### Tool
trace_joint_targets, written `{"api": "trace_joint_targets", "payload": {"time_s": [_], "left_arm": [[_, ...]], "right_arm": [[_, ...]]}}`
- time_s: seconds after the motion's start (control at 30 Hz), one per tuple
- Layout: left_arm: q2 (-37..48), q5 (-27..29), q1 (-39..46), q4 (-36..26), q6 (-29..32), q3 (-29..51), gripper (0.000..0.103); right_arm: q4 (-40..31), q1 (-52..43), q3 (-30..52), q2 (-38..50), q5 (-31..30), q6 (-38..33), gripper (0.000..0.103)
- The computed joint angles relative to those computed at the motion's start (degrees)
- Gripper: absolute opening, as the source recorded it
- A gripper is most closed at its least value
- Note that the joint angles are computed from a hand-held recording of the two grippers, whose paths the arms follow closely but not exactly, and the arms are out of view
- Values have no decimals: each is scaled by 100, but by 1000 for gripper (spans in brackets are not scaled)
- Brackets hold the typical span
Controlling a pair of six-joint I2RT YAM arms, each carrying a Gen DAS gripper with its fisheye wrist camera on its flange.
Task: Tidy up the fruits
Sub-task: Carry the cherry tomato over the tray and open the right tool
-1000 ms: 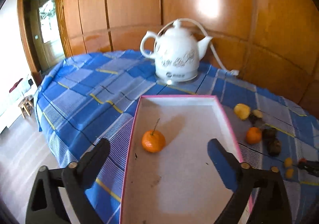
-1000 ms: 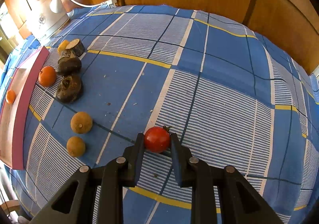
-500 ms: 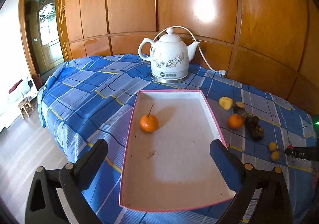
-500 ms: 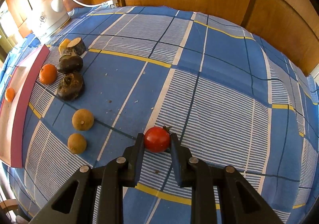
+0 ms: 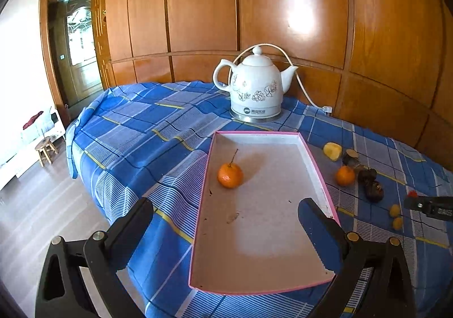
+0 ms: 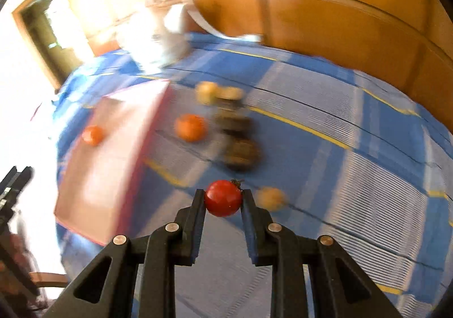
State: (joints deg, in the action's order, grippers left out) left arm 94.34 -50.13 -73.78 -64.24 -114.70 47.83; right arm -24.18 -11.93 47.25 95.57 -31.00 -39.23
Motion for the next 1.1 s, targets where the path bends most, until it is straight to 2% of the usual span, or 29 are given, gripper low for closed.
{"api": "trace_joint_targets", "payload": {"time_s": [0.13,0.23,0.37,0.5,0.6,0.77,0.93,1.1], "left_arm": [[-47,9,-81,-90,-114,-33,103],[-122,36,-115,-50,-163,-130,103],[-338,176,-145,290,-161,-481,103],[-605,353,-72,805,-51,-912,103],[-653,428,-23,1075,66,-1104,103],[-716,438,6,1575,349,-1332,103],[-868,308,9,2076,775,-1460,103],[-825,493,174,2409,1218,-1424,103]], "right_arm": [[119,1074,-247,-209,-78,550,25],[461,1892,-333,-138,52,1123,25],[861,2717,-224,313,294,1782,25],[1226,3116,-126,694,578,2192,26],[1271,3058,-78,820,515,2292,34],[1211,2678,-277,513,268,2130,35],[785,1870,-493,56,-12,1425,36],[212,702,-301,73,-112,577,37]]}}
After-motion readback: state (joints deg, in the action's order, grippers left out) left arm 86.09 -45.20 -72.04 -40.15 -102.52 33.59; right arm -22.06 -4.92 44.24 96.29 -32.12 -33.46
